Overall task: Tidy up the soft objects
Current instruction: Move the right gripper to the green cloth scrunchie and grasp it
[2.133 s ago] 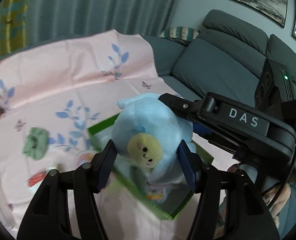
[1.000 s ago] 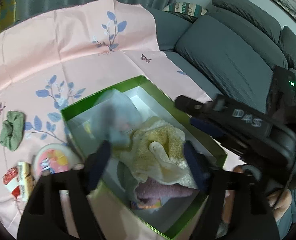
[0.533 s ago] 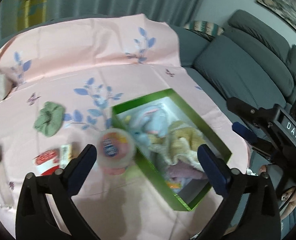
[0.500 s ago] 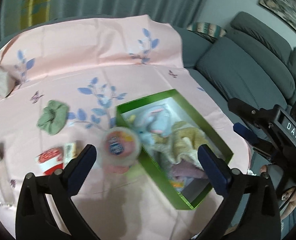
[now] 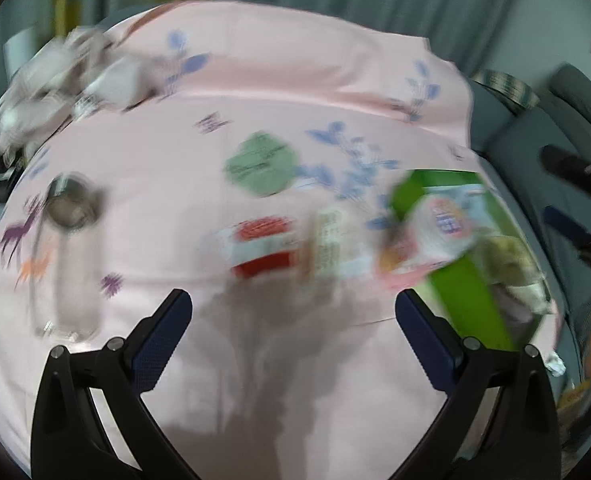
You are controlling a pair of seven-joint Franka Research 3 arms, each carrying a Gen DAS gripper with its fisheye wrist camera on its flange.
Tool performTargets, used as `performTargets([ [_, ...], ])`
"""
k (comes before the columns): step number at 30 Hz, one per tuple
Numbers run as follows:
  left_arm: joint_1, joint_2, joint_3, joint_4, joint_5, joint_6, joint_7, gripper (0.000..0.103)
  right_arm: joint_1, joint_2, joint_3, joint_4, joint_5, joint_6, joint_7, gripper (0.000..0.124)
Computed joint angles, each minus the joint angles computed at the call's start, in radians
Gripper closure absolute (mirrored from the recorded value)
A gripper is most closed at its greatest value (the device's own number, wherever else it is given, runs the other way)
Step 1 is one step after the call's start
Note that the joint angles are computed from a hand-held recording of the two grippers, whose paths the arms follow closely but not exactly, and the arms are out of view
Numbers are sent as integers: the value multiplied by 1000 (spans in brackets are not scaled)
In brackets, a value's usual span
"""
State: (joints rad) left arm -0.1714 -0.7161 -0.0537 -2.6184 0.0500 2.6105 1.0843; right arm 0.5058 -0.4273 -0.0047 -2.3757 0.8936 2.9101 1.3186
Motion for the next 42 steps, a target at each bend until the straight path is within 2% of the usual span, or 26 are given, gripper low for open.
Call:
performTargets([
  [3, 37, -34, 30, -79, -5, 15, -18, 2, 3, 34, 37, 39, -48, -25, 17, 30],
  [6, 35, -39, 84, -137, -46, 64, 2, 2, 27, 85, 50, 100, -52, -60, 18, 30],
  [10, 43, -20, 107, -130, -88, 41, 8, 2, 6, 217, 103, 256, -150, -165, 77, 30],
  [13, 88, -41, 64, -132, -67, 27, -17, 2, -28, 373, 153, 434, -322, -264, 239, 30],
  [16, 139, -67, 15, -133, -8, 7, -58, 2, -22, 576, 161, 677, -485, -412, 425, 30],
  [19, 119, -79, 53, -140, -10, 13, -43, 2, 25, 722, 131, 865, -698, -544, 592, 30],
  [22, 107, -84, 82, -140, -33, 7, -31, 2, 34, 817, 128, 975, -718, -606, 646, 30],
  [24, 113, -85, 75, -139, -34, 1, -35, 2, 36, 868, 122, 1040, -720, -652, 671, 30],
  [26, 115, -89, 73, -138, -33, -4, -33, 2, 41, 899, 114, 1078, -728, -664, 699, 31],
  [30, 120, -90, 68, -137, -32, -3, -39, 2, 27, 920, 125, 1081, -704, -641, 680, 51],
  [32, 122, -87, 66, -136, -29, -10, -41, 2, 38, 901, 108, 1045, -719, -607, 705, 67],
  [33, 123, -87, 64, -135, -27, -11, -41, 2, 48, 889, 95, 1027, -749, -589, 721, 88],
  [34, 125, -89, 62, -135, -25, -12, -44, 2, 40, 880, 104, 1011, -742, -572, 699, 102],
  [37, 129, -96, 51, -139, -17, -7, -53, 2, -4, 840, 140, 959, -653, -552, 642, 105],
  [40, 129, -93, 45, -138, -6, -6, -58, 2, -12, 718, 154, 814, -622, -461, 574, 105],
  [42, 134, -94, 40, -140, 1, -7, -68, 2, -32, 593, 174, 672, -553, -395, 483, 105],
])
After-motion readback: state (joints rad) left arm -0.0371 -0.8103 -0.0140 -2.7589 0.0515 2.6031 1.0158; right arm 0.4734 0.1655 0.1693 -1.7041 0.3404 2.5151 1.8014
